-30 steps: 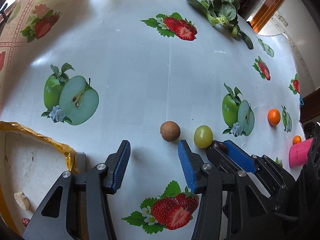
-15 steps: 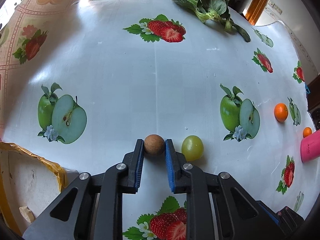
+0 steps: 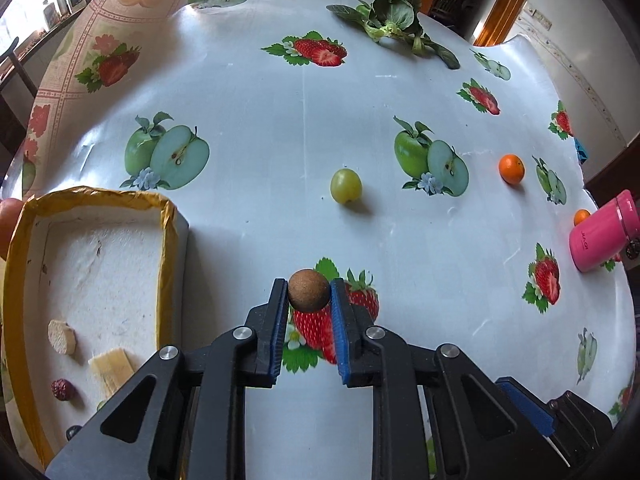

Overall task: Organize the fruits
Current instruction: 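Carry the longan and cherry over the tray and open both grippers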

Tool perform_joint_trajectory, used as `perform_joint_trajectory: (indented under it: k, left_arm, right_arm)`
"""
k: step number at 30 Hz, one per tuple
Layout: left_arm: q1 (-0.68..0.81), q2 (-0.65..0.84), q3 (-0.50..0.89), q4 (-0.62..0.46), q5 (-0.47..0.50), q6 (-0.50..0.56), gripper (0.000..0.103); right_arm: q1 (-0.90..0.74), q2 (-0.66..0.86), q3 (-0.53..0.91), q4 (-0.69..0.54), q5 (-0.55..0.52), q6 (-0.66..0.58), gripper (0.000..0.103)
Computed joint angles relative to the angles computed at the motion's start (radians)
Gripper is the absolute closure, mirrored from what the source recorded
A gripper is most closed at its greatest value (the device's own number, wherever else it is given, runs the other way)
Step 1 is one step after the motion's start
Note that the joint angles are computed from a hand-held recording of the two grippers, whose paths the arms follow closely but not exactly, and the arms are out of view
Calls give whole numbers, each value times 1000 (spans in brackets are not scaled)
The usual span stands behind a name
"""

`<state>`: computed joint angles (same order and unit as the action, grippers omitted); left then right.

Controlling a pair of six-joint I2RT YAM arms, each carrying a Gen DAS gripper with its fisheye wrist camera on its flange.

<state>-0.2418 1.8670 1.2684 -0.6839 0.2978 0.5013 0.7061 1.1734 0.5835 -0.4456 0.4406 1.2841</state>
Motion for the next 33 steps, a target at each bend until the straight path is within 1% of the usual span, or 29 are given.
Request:
perform_joint_trajectory:
  k: [3, 7, 9, 13, 17, 22, 33]
  left_arm:
    - [37, -62, -47, -16, 20, 29, 85]
    - [90, -111, -72, -49, 39, 63, 85]
    - [117, -136, -88, -54, 45, 76, 85]
    - [201, -159, -95, -78, 62, 137, 85]
    - [274, -141, -67, -100, 74, 177, 85]
    - [337, -99, -19, -116, 80, 203, 85]
    - [400, -27, 51, -133, 82, 233, 85]
  right_arm:
    - [55, 22, 42, -46, 31, 31, 78]
    - [115, 56, 102, -102, 64, 67, 78]
    - [140, 78, 132, -121, 76, 79, 78]
    - [183, 136, 197, -142, 93, 90, 78]
    - [206, 202, 255, -136, 92, 79, 78]
    - [217, 286, 331, -115, 81, 41, 78]
    - [209, 411, 449, -84, 50, -30, 78]
